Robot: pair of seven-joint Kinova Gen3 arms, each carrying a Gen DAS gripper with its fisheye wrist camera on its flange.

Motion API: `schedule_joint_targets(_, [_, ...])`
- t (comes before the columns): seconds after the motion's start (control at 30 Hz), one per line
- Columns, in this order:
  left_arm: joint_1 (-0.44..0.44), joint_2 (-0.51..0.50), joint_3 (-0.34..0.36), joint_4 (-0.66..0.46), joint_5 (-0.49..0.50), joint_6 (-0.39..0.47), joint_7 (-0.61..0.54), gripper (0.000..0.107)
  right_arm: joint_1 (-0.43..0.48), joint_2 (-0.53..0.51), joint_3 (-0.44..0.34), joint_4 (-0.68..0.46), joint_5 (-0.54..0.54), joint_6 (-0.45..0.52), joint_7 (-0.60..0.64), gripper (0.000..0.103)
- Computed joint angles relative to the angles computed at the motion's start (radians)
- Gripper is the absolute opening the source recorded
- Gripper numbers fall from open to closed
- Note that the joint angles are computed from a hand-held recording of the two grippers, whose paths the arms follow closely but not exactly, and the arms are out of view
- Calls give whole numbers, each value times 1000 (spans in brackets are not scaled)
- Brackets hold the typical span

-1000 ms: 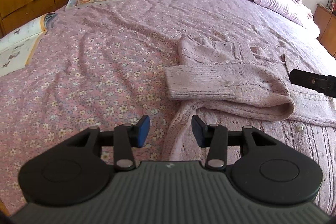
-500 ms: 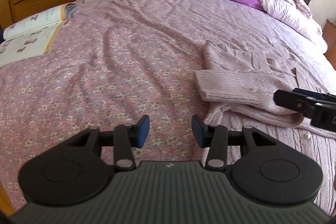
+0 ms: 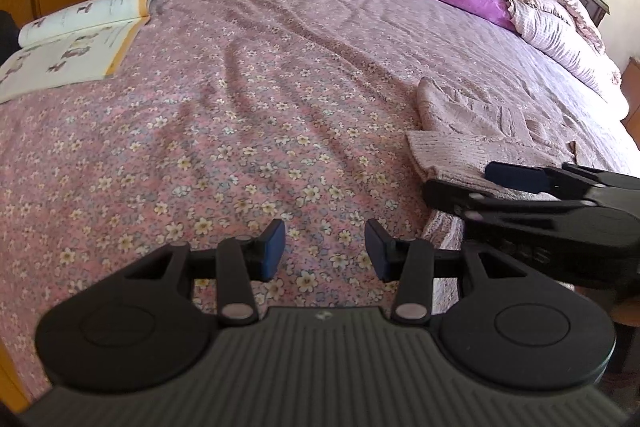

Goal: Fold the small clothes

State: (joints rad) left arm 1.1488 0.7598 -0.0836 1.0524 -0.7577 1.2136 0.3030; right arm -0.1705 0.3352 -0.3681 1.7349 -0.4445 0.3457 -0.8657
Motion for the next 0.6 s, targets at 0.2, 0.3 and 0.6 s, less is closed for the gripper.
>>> schedule_joint_targets(0.2, [8, -14, -5, 16, -23, -3, 11, 46, 65, -19, -60, 26, -58, -71, 0, 10])
schedule_joint_targets(0.3, [2, -14, -2, 2, -30, -4, -1, 46, 133, -38, -114, 32, -98, -105, 39, 9])
schedule_joint_targets(0.6, [-22, 64, 5, -171, -12, 1, -194, 46, 298, -88, -135, -25, -278, -68, 145, 9])
